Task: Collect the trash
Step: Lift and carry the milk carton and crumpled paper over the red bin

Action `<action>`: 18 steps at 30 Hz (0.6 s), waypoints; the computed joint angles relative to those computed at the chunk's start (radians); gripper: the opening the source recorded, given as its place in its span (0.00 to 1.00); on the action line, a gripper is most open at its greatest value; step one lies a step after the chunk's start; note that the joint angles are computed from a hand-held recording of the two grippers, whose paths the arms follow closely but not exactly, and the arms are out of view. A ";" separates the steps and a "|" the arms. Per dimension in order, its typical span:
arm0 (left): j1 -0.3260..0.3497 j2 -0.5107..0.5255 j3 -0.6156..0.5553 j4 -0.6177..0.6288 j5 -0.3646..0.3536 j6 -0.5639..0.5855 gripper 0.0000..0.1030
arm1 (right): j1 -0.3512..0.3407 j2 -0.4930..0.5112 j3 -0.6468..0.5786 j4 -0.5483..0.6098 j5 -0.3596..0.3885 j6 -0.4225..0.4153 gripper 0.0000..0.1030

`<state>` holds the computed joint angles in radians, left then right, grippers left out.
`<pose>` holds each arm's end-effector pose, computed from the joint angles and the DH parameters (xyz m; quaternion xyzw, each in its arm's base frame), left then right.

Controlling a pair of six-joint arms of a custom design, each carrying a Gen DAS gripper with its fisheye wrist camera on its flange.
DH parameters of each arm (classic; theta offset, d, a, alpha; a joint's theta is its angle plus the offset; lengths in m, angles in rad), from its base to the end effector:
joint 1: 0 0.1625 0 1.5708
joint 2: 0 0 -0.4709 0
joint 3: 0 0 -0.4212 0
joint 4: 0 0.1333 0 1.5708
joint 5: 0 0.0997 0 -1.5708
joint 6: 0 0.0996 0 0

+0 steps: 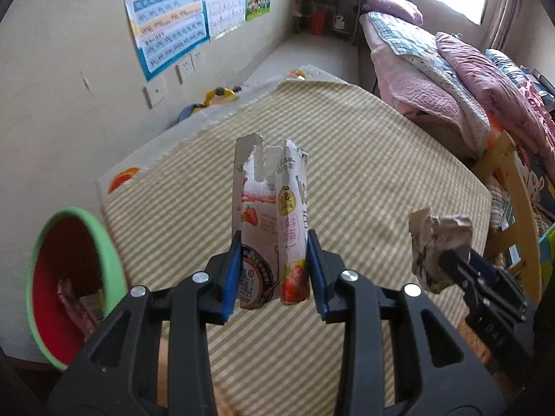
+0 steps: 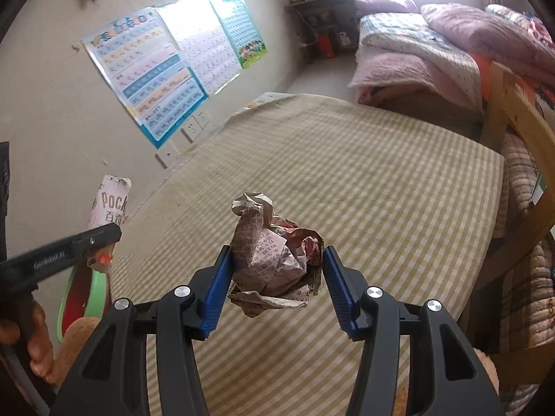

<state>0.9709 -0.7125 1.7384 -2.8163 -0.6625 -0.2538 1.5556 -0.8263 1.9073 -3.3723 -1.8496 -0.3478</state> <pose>-0.2121 -0.6852 0.0721 0.1064 0.8882 -0.2702 0.3562 0.0959 -0.6569 0.1310 0.1051 -0.9221 0.3199 0.1909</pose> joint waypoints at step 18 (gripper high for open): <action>-0.035 -0.091 0.143 -0.138 0.007 0.014 0.33 | 0.055 -0.019 0.054 -0.015 -0.088 0.043 0.50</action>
<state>0.9361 -0.8034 1.8814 -2.9543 -0.6556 -0.2398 1.6108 -0.8454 1.9611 -3.3875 -1.9378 -0.3053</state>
